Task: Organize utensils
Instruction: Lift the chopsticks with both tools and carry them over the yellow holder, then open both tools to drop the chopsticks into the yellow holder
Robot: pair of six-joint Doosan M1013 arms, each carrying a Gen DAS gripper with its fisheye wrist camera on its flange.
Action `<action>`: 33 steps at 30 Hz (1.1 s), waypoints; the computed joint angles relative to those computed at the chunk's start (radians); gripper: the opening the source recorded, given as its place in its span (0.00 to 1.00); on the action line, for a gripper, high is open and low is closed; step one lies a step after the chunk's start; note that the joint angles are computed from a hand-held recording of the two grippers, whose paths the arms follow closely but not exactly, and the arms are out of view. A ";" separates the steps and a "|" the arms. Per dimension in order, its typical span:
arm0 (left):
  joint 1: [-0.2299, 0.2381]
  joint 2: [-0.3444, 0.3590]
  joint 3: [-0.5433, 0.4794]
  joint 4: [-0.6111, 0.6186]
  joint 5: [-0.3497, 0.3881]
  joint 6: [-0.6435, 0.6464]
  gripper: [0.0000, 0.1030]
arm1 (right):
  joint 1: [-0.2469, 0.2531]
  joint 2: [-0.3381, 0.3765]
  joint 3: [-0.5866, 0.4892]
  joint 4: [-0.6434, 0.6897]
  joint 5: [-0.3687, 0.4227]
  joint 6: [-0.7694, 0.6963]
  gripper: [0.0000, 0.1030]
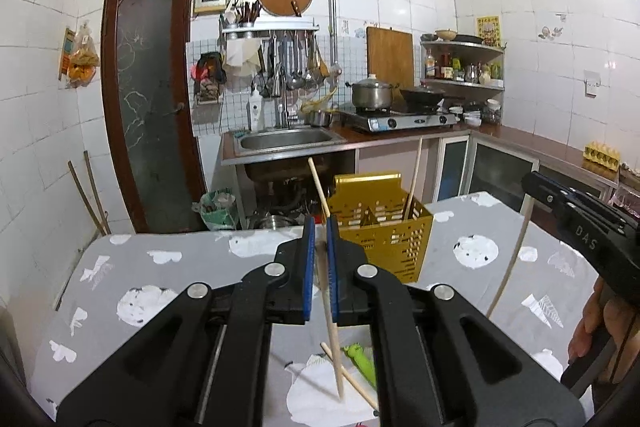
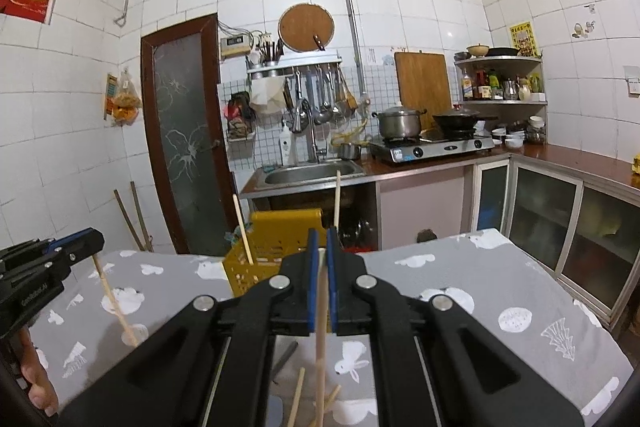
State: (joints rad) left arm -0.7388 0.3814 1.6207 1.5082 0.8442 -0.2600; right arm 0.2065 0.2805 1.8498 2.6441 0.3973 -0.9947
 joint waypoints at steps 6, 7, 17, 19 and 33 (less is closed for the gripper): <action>0.010 0.001 -0.023 0.028 -0.009 -0.012 0.04 | 0.001 0.000 -0.029 -0.008 0.008 0.018 0.04; 0.012 0.001 -0.028 0.029 -0.013 -0.013 0.04 | 0.001 0.001 -0.035 -0.009 0.006 0.020 0.04; 0.031 0.008 -0.122 0.073 -0.011 0.024 0.04 | 0.007 0.013 -0.121 -0.004 -0.019 0.018 0.04; 0.039 0.019 -0.159 0.071 -0.015 0.050 0.04 | 0.008 0.021 -0.153 -0.013 -0.033 0.036 0.04; 0.119 0.119 -0.354 0.071 -0.077 0.076 0.04 | 0.011 0.112 -0.337 0.014 -0.072 0.050 0.04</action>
State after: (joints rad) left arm -0.6194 0.5001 1.2667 1.5789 0.7668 -0.1844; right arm 0.2173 0.3926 1.5129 2.6585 0.3254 -0.9449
